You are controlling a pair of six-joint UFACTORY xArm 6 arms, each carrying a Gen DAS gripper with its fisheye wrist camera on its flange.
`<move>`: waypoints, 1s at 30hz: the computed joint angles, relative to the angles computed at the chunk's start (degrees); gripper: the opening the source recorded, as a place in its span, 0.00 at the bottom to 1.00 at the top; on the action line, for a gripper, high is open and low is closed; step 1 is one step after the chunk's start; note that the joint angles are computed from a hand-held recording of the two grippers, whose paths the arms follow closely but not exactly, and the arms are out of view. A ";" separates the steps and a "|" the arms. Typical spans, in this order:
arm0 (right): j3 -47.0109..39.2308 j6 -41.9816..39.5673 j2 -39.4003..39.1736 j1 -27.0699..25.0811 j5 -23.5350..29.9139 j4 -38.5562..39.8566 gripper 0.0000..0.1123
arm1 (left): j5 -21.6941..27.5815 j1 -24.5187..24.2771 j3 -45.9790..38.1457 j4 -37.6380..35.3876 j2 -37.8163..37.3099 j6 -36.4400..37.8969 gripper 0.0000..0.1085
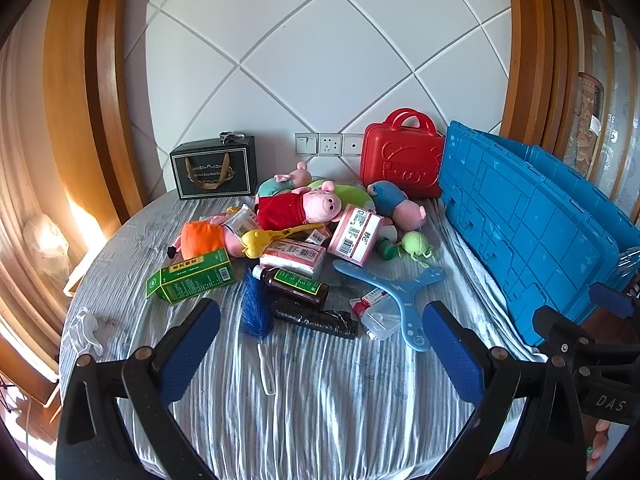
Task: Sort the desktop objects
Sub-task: 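Move both grippers toward the pile of items on the table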
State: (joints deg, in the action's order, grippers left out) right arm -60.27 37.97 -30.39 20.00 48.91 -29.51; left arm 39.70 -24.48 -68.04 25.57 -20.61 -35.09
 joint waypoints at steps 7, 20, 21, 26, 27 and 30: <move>-0.65 1.49 0.55 1.40 1.53 -1.40 0.91 | -0.85 1.01 0.77 -1.99 -0.30 1.83 0.95; -1.96 -4.17 6.77 -1.72 1.44 4.86 0.91 | 1.59 6.18 4.99 -10.28 0.59 3.70 0.95; -2.04 -5.39 7.94 -2.46 0.78 6.30 0.91 | 2.38 6.55 5.16 -10.44 1.15 3.40 0.95; -4.29 -12.30 14.83 -6.48 -1.73 13.98 0.91 | 7.02 8.09 3.98 -12.60 5.66 3.05 0.95; -4.88 -13.29 16.01 -7.20 -2.06 15.08 0.91 | 7.83 8.31 3.31 -12.88 7.00 2.91 0.95; -7.49 -16.58 20.51 -9.83 -2.92 18.27 0.91 | 10.68 8.88 -1.09 -14.45 13.02 3.44 0.95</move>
